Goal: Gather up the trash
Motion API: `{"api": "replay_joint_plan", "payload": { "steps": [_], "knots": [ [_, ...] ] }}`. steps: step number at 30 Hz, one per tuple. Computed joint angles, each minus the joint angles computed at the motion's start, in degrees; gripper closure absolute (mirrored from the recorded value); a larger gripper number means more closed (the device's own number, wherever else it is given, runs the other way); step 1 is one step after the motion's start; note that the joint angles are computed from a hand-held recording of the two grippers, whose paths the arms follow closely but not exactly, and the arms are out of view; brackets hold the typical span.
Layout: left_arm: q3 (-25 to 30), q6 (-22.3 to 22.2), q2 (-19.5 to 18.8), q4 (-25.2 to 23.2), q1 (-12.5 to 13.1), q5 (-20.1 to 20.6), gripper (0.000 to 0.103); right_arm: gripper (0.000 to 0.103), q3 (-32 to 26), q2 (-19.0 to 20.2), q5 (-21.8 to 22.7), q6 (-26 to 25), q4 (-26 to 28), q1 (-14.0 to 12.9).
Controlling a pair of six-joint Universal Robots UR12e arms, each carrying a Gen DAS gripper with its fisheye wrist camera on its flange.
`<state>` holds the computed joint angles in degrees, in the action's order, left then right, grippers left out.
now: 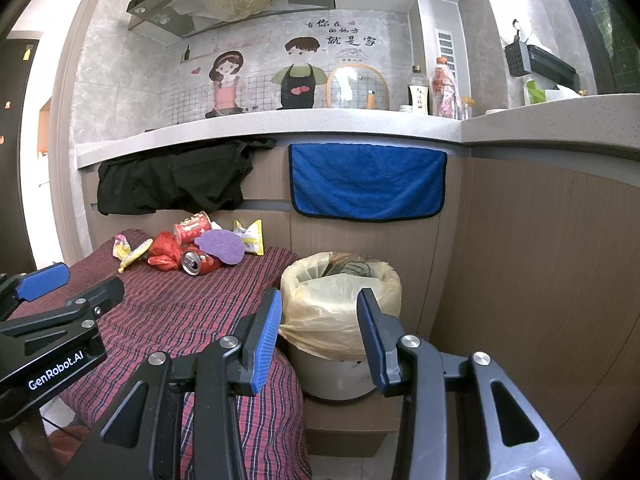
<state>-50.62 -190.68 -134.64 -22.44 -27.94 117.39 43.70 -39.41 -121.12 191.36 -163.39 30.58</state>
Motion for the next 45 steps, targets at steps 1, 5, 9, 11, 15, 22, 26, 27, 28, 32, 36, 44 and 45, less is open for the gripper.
{"api": "replay_joint_plan", "payload": {
  "steps": [1,5,9,11,15,22,26,27,28,32,36,44,45],
  "knots": [
    [0.0,0.0,0.0,0.0,0.0,0.0,0.036,0.066,0.1,0.0,0.2,-0.1,-0.1,-0.1],
    [0.0,0.0,0.0,0.1,0.0,0.0,0.036,0.066,0.2,0.0,0.1,0.0,-0.2,-0.1],
    [-0.1,0.0,0.0,0.1,0.0,0.0,0.036,0.066,0.0,0.0,0.0,-0.1,0.0,0.0],
    [0.0,-0.1,0.0,0.1,0.0,0.0,0.036,0.066,0.0,0.0,0.0,-0.1,0.0,0.0],
    [0.5,-0.1,-0.3,-0.1,-0.1,0.1,0.036,0.066,0.0,0.0,-0.1,-0.1,0.0,-0.1],
    [0.4,-0.2,-0.3,0.0,-0.1,0.0,0.036,0.066,0.1,-0.1,0.1,-0.3,-0.2,-0.1],
    [0.4,-0.1,-0.3,0.0,-0.1,0.0,0.036,0.066,0.2,-0.1,0.2,-0.3,-0.1,-0.1],
    [0.4,-0.2,-0.3,0.0,-0.1,0.0,0.036,0.066,0.4,-0.2,0.2,-0.3,-0.2,-0.2],
    [0.4,-0.2,-0.3,0.0,-0.1,0.0,0.036,0.066,0.6,-0.3,0.3,-0.3,-0.3,-0.3],
    [0.3,-0.2,-0.3,0.0,-0.1,0.0,0.036,0.066,0.4,-0.2,0.2,-0.3,-0.1,-0.2],
    [0.3,-0.2,-0.3,0.0,-0.1,-0.1,0.036,0.066,0.4,-0.2,0.2,-0.3,-0.2,-0.2],
    [0.9,-0.4,-0.4,-0.4,-0.1,0.1,0.036,0.066,0.3,-0.2,0.2,-0.4,-0.1,-0.2],
    [0.8,-0.3,-0.4,-0.3,-0.1,0.0,0.036,0.066,0.6,-0.3,0.3,-0.4,-0.3,-0.2]
  ]
}}
